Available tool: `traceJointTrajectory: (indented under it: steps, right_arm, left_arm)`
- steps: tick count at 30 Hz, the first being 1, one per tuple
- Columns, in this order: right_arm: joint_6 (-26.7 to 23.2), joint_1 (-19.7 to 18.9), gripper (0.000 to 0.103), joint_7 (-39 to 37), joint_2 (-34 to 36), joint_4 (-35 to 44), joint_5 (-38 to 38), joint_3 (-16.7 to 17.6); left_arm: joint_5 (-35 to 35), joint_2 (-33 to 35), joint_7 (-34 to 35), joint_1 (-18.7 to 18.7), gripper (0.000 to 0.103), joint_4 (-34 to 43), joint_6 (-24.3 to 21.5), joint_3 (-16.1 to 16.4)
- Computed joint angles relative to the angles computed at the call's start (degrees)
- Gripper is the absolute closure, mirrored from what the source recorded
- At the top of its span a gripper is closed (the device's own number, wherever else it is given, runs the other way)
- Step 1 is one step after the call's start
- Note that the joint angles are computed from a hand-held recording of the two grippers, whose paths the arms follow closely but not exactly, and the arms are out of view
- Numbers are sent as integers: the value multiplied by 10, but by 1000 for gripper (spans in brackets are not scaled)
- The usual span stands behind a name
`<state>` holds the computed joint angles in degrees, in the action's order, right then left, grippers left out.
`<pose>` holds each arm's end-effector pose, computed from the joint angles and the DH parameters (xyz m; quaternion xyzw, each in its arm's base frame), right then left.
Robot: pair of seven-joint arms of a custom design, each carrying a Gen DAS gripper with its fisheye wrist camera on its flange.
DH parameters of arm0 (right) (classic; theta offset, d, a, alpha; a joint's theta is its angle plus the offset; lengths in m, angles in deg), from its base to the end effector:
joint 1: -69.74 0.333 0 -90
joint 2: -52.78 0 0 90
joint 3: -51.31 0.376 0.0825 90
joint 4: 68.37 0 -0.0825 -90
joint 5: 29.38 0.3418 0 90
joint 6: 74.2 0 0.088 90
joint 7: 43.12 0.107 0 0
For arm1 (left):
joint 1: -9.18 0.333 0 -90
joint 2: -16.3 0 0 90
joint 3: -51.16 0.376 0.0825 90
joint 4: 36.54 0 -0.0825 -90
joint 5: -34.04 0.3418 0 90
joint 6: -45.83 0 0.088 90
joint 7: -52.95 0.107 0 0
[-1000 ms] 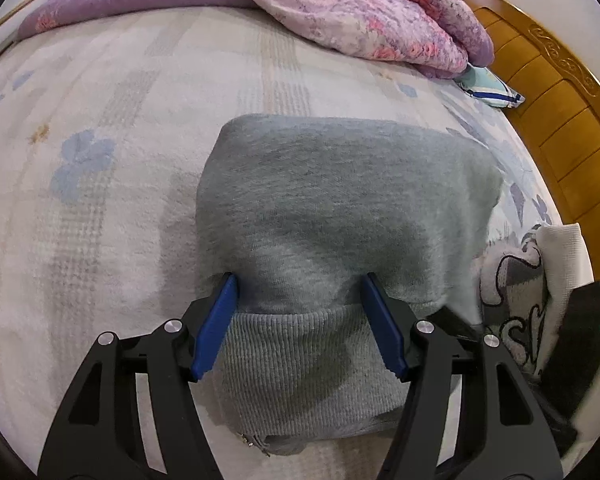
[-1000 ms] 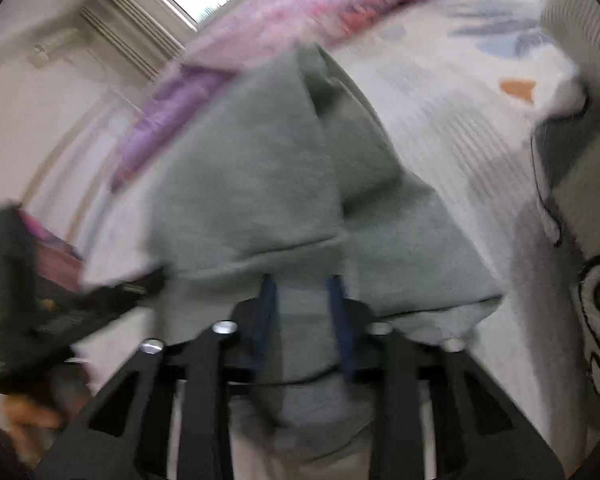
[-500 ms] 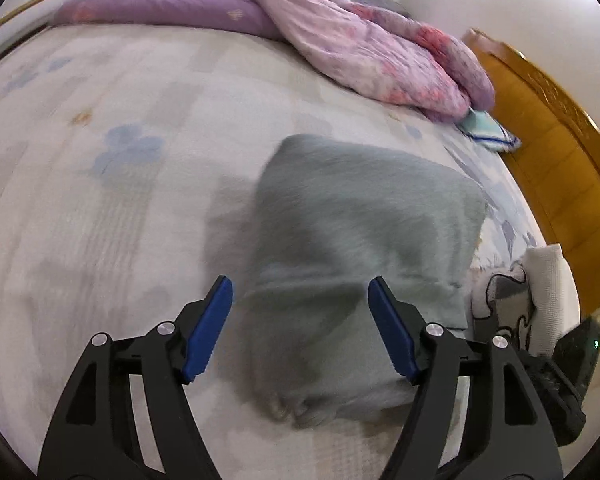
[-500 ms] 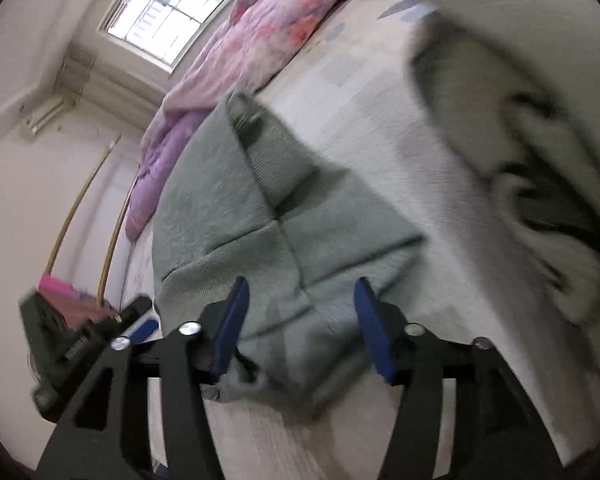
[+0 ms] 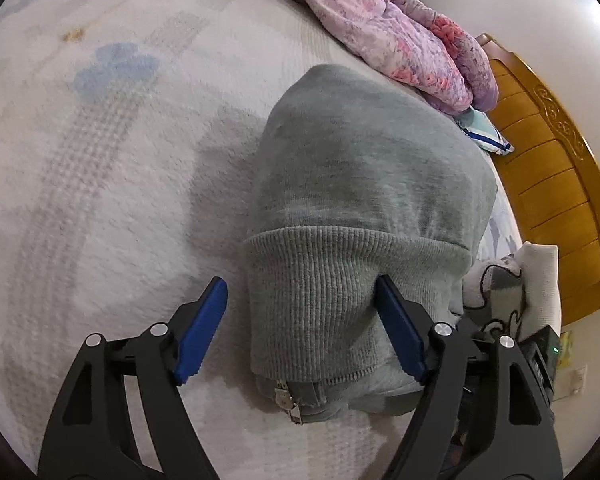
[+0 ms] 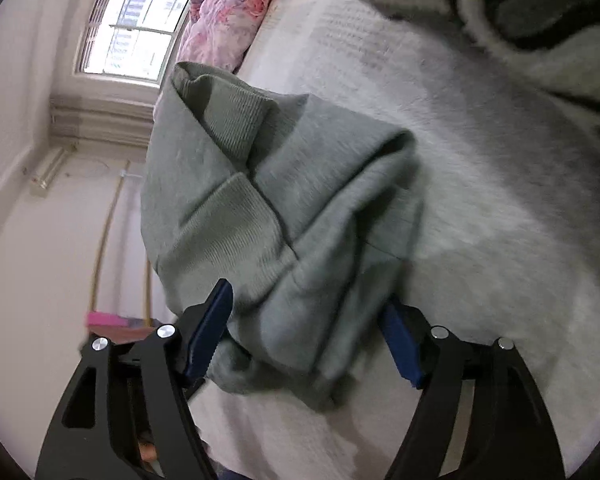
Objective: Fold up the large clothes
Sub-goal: 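Lift the folded hoodie off the bed with both tools, then carry the hoodie with both tools toward the stack of folded clothes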
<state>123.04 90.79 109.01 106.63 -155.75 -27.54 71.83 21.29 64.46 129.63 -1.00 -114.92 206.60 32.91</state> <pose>0.6402 0.4271 0.3106 -0.3690 0.7878 0.1516 0.4692 0.7368 -0.2871 0.3622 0.6976 -0.6296 0.3410 0.0253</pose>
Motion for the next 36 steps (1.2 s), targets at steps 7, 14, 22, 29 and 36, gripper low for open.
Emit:
traceJointTrajectory:
  steps: [7,14,22,29,36]
  right_arm:
    - [-31,-32,17,-20,81,125,-46,73]
    - [-31,-37,31,-48,130,197,-63,109]
    - [-4,-28,81,-31,79,125,-79,59]
    - [-121,46,84,-110,-2,139,-66,-64]
    - [-111,86,85,-186,-84,80,-58,-132]
  left_arm:
    - [-25,23,22,20,22,22,-14,-32]
    - [-48,36,35,25,21,42,-20,-46]
    - [-31,16,39,-6,37,19,21,-14]
    - [-20,-21,26,1,40,-30,71,-24]
    - [-19,-81,30,13,41,-105,171,-65]
